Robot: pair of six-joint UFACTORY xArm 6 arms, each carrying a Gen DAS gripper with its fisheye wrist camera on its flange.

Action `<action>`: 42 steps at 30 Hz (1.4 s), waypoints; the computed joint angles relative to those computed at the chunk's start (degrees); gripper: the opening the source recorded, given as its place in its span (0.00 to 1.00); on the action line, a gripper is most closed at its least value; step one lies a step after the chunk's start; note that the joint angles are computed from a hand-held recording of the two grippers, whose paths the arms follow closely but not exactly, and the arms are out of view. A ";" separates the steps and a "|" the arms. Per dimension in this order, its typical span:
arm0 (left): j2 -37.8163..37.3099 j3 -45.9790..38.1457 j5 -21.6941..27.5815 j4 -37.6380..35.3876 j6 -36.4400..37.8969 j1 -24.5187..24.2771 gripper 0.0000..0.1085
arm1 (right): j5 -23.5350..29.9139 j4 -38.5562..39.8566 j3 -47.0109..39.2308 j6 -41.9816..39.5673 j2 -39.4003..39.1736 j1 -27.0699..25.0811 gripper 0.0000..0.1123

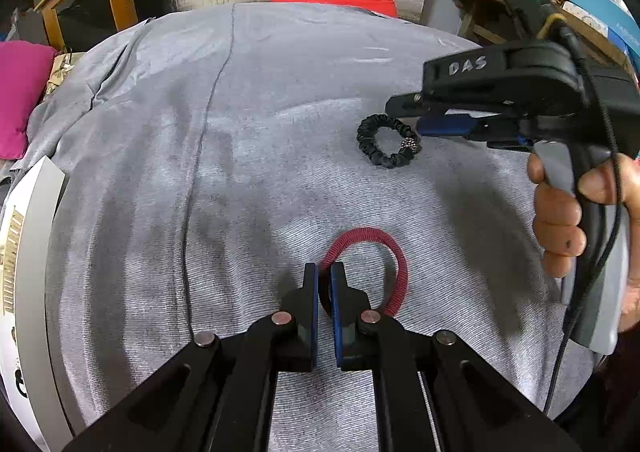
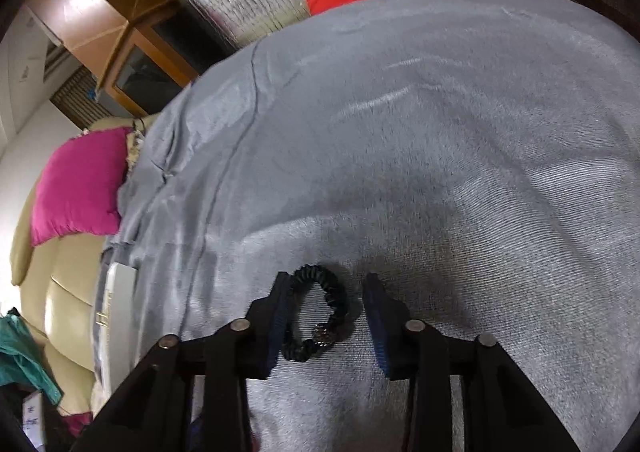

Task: Organize jewelry

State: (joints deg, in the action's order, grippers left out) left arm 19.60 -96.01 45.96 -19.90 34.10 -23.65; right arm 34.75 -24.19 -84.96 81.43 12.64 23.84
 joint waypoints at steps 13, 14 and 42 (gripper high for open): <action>0.09 0.61 -2.12 2.83 -0.75 -0.20 0.06 | 19.84 -6.17 -15.28 -7.91 8.74 3.97 0.07; 0.16 0.55 -2.18 2.96 -0.83 -0.21 0.06 | 20.73 -6.76 -15.97 -8.09 9.10 4.27 0.07; 2.09 -1.33 -1.69 2.99 -1.47 -1.34 0.11 | 8.80 2.05 3.34 -5.93 -4.85 3.62 0.09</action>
State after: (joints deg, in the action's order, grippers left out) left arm 21.68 -97.34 44.27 -16.92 32.63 -24.99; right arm 43.56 -22.14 -81.62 75.50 7.79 27.46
